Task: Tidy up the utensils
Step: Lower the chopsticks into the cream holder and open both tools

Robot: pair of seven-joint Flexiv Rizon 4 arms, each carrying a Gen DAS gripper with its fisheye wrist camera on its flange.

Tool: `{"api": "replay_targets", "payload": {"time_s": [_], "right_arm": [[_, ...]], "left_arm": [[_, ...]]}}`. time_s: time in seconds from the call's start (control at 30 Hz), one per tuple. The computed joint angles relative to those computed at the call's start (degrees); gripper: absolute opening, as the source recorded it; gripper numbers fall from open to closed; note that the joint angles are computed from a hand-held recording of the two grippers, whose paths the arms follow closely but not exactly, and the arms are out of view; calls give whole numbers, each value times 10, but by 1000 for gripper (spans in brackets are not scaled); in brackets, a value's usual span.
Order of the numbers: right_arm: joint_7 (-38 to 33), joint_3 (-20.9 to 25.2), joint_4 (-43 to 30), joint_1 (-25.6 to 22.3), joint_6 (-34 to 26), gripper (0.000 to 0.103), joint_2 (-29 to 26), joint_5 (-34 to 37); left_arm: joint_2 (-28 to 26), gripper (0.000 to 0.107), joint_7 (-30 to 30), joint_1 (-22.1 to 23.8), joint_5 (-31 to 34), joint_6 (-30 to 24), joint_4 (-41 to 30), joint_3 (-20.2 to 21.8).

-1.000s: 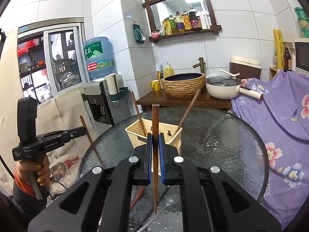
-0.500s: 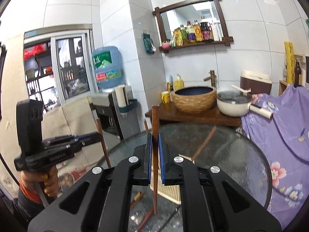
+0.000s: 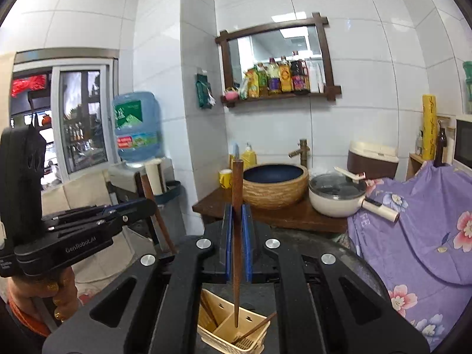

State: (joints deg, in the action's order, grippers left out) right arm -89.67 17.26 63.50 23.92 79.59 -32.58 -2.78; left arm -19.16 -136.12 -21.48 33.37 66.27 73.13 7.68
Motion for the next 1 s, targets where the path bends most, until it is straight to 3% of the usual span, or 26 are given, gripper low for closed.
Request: {"api": "replay_targets", "payload": {"time_s": [0.2,0.6,0.7,0.73,0.77,0.83,0.87,0.93,1.0], "right_arm": [[20,-3,10,1,-14,7,-38,10],[45,-17,24,3,-7,8,-66,4],[45,-23,41,6,10,11,-63,-7],[54,-43,57,16,32,20,-57,-18],[59,-49,68,19,47,37,-53,-25],[78,-72,101,30,92,57,-40,-38],[93,-90,130,38,131,57,-30,-51],[91,-87,155,32,155,61,-18,-58],[106,-103,198,39,185,70,3,-63]], "left_arm": [[-42,6,17,20,-53,-2,23,-7],[-63,6,37,18,-99,28,60,7],[-62,25,37,10,-98,37,70,16],[-57,40,20,0,-86,47,77,28],[-53,50,3,-9,-74,54,82,39],[-42,56,-34,-28,-42,67,96,61],[-35,58,-51,-36,-25,72,103,69],[-20,73,-103,-61,25,69,118,93],[-3,77,-151,-83,77,42,132,109]]}}
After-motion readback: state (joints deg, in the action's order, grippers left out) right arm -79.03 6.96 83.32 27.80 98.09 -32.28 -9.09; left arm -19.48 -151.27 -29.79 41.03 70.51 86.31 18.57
